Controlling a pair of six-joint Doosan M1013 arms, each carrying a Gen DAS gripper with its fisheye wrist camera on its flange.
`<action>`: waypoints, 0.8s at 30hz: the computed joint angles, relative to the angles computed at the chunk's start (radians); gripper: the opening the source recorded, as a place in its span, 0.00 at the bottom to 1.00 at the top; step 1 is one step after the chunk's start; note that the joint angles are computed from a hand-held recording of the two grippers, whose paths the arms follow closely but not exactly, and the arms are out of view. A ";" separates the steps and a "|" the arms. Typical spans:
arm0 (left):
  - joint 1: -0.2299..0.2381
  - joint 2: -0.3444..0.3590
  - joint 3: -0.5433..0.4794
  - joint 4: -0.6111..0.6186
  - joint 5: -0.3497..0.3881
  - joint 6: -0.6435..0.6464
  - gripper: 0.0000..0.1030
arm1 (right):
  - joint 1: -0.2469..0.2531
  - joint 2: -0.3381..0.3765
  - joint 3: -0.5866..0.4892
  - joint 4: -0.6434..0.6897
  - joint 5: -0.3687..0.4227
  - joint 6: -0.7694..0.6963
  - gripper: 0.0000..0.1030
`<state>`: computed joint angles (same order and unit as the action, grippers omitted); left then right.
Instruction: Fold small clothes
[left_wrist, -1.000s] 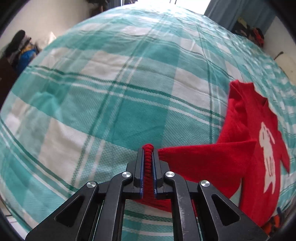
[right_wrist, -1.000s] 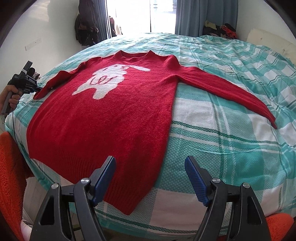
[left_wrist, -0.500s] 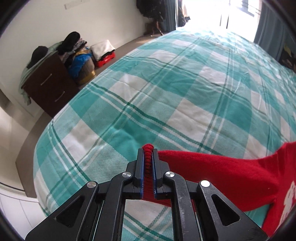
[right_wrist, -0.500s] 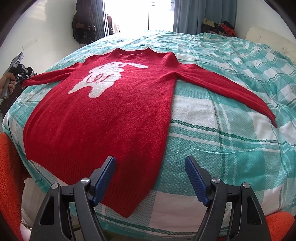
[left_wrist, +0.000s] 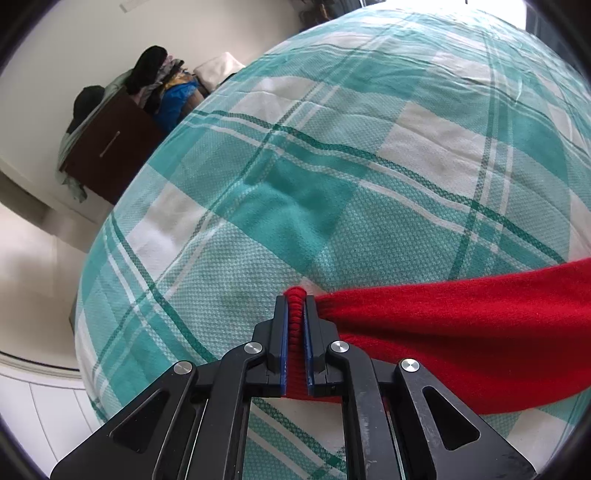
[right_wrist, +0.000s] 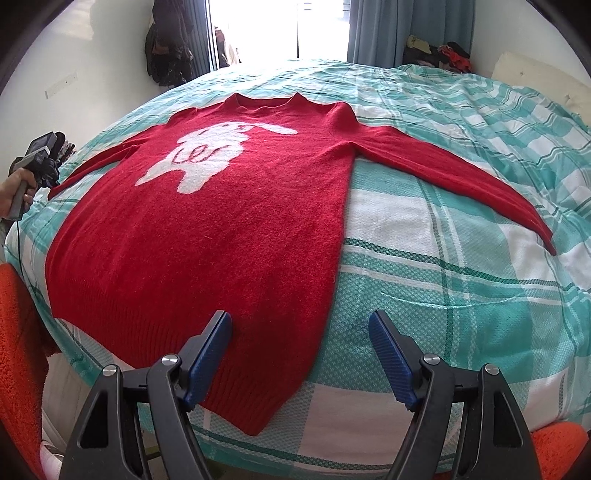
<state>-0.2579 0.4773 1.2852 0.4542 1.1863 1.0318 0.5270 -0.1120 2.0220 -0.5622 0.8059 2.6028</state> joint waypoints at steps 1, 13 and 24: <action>-0.002 0.001 -0.003 0.003 0.012 0.009 0.16 | -0.001 -0.004 0.002 -0.003 -0.003 0.010 0.74; -0.107 -0.289 0.280 0.000 -0.303 -0.047 0.58 | -0.011 -0.066 0.036 -0.122 -0.019 0.238 0.74; -0.345 -0.370 0.467 -0.333 -0.447 0.244 0.71 | 0.021 -0.029 -0.005 0.006 -0.150 -0.055 0.74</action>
